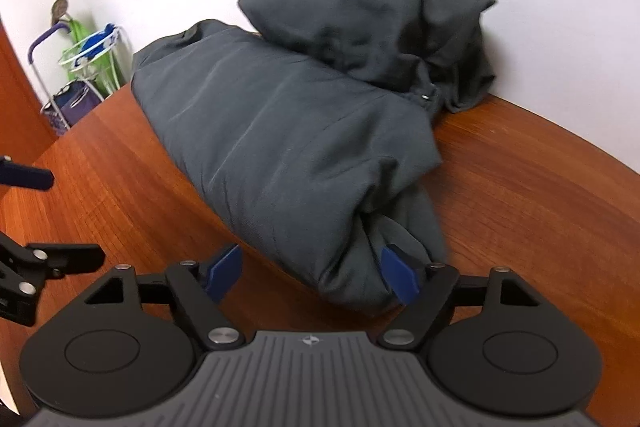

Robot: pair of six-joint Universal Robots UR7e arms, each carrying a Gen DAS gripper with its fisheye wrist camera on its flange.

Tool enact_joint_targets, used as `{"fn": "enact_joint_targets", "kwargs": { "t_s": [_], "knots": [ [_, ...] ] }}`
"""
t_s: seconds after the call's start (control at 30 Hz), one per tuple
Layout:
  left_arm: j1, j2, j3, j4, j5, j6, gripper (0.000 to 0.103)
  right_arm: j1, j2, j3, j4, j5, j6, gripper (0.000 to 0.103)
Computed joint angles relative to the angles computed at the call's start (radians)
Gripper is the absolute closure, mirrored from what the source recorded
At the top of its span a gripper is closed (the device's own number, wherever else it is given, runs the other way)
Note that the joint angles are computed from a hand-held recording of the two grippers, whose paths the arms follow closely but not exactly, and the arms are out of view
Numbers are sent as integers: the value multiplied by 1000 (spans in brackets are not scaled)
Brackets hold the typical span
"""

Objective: Fold clothes
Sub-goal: 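Grasp the rolled grey jacket's end with the right gripper while the left tool approaches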

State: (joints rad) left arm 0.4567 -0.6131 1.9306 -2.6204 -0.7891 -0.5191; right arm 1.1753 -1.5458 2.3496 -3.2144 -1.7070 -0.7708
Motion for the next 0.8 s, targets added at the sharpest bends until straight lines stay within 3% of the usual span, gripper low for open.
{"fn": "enact_joint_targets", "kwargs": {
  "t_s": [0.13, 0.23, 0.27, 0.3, 0.37, 0.6, 0.8],
  "knots": [
    [4, -8, 3, 27, 10, -23, 1, 19, 71, -21, -54, -41, -66, 28],
    [8, -14, 2, 60, 18, -48, 1, 23, 85, -32, -38, -57, -76, 49],
    [9, -15, 1, 69, 21, -55, 1, 19, 82, -38, -11, -52, -66, 66],
    [10, -17, 1, 75, 25, -60, 1, 12, 73, -43, 20, -42, -51, 75],
    [9, -19, 2, 82, 32, -70, 1, 5, 58, -46, 56, -28, -30, 81],
    [-3, -36, 20, 60, 52, -69, 1, -9, -18, -13, 94, 6, 17, 86],
    [-23, -51, 44, 52, 63, -75, 1, -62, -150, 49, 142, 15, 22, 86]
  ]
}}
